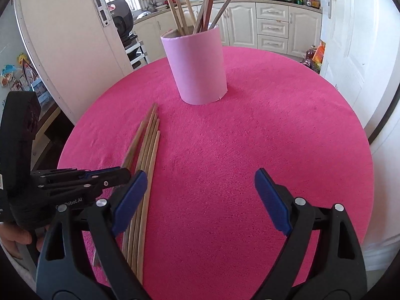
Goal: Organize utensils
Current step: 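Close the left tool on a chopstick while the right tool hovers open beside the pile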
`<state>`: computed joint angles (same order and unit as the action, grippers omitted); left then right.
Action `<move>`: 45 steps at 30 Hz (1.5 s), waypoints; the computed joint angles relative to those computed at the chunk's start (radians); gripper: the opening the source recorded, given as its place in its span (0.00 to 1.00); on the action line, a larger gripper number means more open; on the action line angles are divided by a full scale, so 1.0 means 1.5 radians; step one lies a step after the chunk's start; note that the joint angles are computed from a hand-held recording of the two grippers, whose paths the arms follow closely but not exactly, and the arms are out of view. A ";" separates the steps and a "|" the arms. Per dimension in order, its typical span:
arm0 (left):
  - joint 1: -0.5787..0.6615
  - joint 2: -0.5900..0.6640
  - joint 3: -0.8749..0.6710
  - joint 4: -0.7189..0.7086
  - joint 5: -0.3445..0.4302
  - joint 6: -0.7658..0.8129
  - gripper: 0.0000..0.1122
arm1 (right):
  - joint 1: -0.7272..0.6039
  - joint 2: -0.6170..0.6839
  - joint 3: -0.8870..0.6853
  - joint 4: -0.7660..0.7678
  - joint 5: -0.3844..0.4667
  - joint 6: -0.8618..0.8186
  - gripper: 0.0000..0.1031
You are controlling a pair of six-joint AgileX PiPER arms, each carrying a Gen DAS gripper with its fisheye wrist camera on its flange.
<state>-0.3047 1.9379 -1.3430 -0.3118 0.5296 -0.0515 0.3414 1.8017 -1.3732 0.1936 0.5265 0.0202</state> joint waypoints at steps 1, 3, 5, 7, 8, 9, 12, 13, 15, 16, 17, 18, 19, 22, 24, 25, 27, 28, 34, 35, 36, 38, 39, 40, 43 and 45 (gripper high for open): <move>-0.007 0.000 -0.001 0.023 -0.002 -0.014 0.10 | 0.004 0.005 -0.005 -0.010 0.004 0.009 0.84; -0.018 0.005 -0.008 0.054 -0.006 -0.037 0.10 | 0.010 0.012 -0.015 -0.030 0.013 0.027 0.84; -0.019 0.002 -0.002 0.048 -0.016 -0.030 0.08 | 0.017 0.018 -0.025 -0.049 0.023 0.046 0.84; -0.010 -0.004 0.010 0.011 -0.027 0.007 0.06 | 0.022 0.021 -0.031 -0.069 0.032 0.064 0.84; -0.002 -0.008 0.019 -0.016 -0.030 0.035 0.06 | 0.024 0.022 -0.033 -0.079 0.035 0.075 0.84; 0.009 -0.014 0.029 -0.049 -0.032 0.071 0.05 | 0.025 0.023 -0.034 -0.081 0.038 0.080 0.84; 0.034 -0.034 0.058 -0.093 -0.038 0.130 0.05 | 0.024 0.025 -0.031 -0.083 0.043 0.089 0.84; 0.039 -0.039 0.063 -0.091 -0.039 0.132 0.05 | 0.025 0.026 -0.031 -0.089 0.044 0.098 0.84; 0.055 -0.044 0.073 -0.119 -0.038 0.165 0.05 | 0.027 0.026 -0.030 -0.096 0.045 0.109 0.84; 0.063 -0.046 0.077 -0.136 -0.037 0.183 0.05 | 0.028 0.026 -0.030 -0.101 0.045 0.114 0.84; 0.068 -0.047 0.082 -0.143 -0.039 0.192 0.05 | 0.031 0.026 -0.029 -0.106 0.045 0.121 0.84; 0.071 -0.048 0.084 -0.141 -0.041 0.193 0.05 | 0.032 0.026 -0.029 -0.110 0.046 0.125 0.84; 0.074 -0.046 0.086 -0.147 -0.041 0.199 0.05 | 0.033 0.027 -0.029 -0.113 0.046 0.128 0.84; 0.085 -0.046 0.097 -0.189 -0.043 0.247 0.05 | 0.037 0.028 -0.028 -0.123 0.044 0.148 0.84; 0.086 -0.045 0.100 -0.201 -0.048 0.264 0.05 | 0.038 0.024 -0.022 -0.126 0.039 0.160 0.84; 0.086 -0.044 0.101 -0.208 -0.049 0.273 0.05 | 0.038 0.023 -0.019 -0.126 0.037 0.165 0.84; 0.083 -0.041 0.102 -0.216 -0.058 0.282 0.05 | 0.037 0.019 -0.014 -0.121 0.034 0.169 0.84; 0.080 -0.040 0.102 -0.215 -0.063 0.284 0.05 | 0.036 0.017 -0.010 -0.120 0.031 0.171 0.84; 0.071 -0.038 0.121 -0.271 -0.103 0.353 0.05 | 0.033 0.018 -0.003 -0.139 0.034 0.202 0.84; 0.073 -0.038 0.126 -0.295 -0.107 0.378 0.05 | 0.034 0.018 -0.001 -0.143 0.032 0.207 0.84; 0.074 -0.039 0.129 -0.312 -0.110 0.396 0.05 | 0.034 0.020 -0.001 -0.149 0.034 0.213 0.84; 0.078 -0.039 0.135 -0.342 -0.112 0.430 0.05 | 0.033 0.022 -0.002 -0.158 0.036 0.227 0.84; 0.082 -0.040 0.138 -0.358 -0.110 0.449 0.05 | 0.032 0.022 0.000 -0.162 0.035 0.233 0.84; 0.085 -0.039 0.139 -0.372 -0.108 0.466 0.05 | 0.033 0.022 0.001 -0.166 0.034 0.238 0.84; 0.097 -0.041 0.146 -0.415 -0.098 0.515 0.05 | 0.038 0.025 -0.003 -0.182 0.038 0.255 0.84; 0.102 -0.041 0.150 -0.440 -0.095 0.541 0.05 | 0.044 0.027 -0.006 -0.202 0.044 0.268 0.84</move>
